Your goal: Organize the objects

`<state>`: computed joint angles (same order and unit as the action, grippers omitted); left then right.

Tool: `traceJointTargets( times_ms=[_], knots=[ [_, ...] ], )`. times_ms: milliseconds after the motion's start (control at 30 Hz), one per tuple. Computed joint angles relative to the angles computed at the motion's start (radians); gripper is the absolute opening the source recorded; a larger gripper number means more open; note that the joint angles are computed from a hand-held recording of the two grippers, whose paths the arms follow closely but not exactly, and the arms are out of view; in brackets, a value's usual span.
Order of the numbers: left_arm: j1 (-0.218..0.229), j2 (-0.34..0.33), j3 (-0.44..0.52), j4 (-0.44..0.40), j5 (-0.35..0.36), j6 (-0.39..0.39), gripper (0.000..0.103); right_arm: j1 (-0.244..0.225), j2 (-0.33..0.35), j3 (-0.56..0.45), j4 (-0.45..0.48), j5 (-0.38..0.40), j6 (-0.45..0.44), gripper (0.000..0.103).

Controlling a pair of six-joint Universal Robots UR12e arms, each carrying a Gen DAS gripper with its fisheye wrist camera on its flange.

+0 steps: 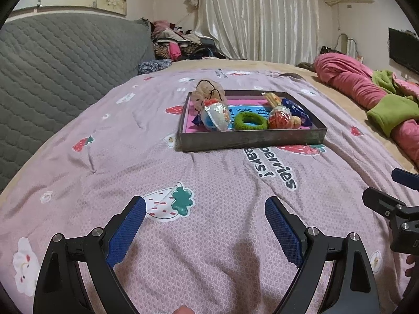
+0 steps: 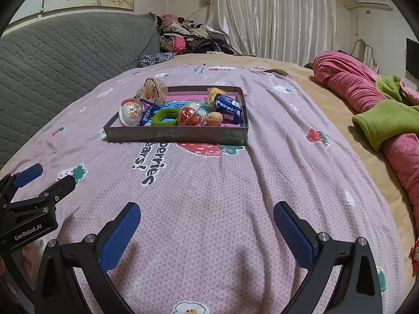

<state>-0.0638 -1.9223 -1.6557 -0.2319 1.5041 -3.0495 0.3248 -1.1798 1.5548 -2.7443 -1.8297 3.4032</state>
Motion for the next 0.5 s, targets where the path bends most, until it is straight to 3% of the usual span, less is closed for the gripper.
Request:
traceJointTargets(
  times_ms=[133, 500],
  knots=[
    [0.004, -0.002, 0.002, -0.016, -0.012, -0.010, 0.093, 0.000, 0.001, 0.001, -0.007, -0.001, -0.001, 0.102],
    [-0.007, -0.003, -0.010, 0.046, 0.047, 0.006, 0.093, 0.002, 0.001, -0.001, 0.003, -0.006, -0.004, 0.102]
  ],
)
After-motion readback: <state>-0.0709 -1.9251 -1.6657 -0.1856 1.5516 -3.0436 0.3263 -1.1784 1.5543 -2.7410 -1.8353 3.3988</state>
